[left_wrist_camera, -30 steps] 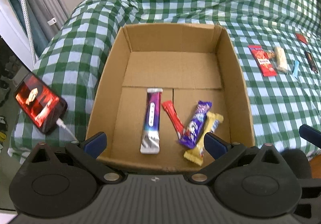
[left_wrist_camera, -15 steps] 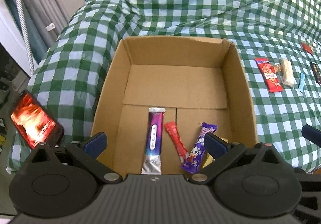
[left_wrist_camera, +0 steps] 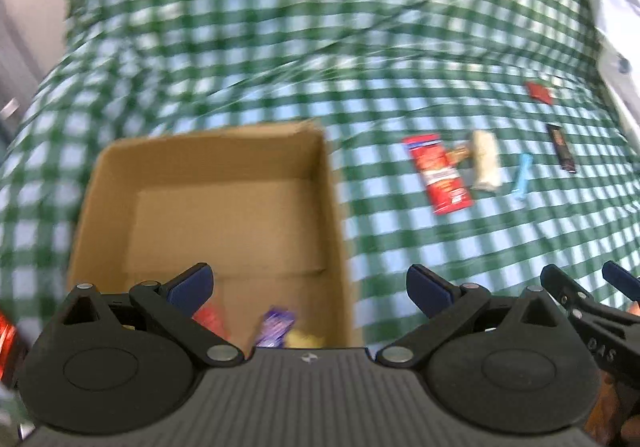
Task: Organize snacks
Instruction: 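Grasp the red packet with the left tool while the right tool grasps the blue tube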
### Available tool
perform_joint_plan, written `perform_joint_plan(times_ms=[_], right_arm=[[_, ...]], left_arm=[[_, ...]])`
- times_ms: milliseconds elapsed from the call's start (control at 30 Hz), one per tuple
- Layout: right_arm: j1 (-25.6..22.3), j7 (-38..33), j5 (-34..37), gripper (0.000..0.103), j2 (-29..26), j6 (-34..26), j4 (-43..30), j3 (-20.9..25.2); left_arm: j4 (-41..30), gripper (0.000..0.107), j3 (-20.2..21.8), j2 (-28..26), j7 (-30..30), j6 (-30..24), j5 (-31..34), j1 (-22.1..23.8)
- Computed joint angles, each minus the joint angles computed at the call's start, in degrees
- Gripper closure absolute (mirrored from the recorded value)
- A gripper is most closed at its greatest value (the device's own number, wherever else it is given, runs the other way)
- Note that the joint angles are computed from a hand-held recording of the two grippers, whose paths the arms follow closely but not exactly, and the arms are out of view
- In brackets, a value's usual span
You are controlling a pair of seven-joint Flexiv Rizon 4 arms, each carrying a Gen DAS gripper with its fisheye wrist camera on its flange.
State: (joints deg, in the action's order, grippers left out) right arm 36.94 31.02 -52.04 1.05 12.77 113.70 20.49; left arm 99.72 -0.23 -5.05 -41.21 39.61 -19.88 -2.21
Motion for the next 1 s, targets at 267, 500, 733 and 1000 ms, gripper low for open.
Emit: perform_joint_plan(times_ms=[267,500,733,1000], right_arm=[[-7.19,3.17,3.73,0.005,8.32,3.62,11.05,-0.93],[-15.42,1.99,-0.43,0.005,7.76,15.89,18.02,-5.45],[-23.92,-1.89,-6.85,0.005,-1.32,29.36,19.29,-12.42],[-24.67,-3.65,-18.08,0.085,-6.80,30.60,17.26,-14.36]], left_arm=[[-2.71,0.004,-4.81,-5.79,-3.76,4.40,2.09,-6.81],[-12.87,0.004,-4.32,-18.75,-16.34,3.84,14.41,-12.98],[-31.83,0.004,-1.61,-35.80,-31.08,-9.41,20.94,-19.06],[-27.91,0.057,-3.92,-34.88,-28.11,-1.92,19.57,-17.62]])
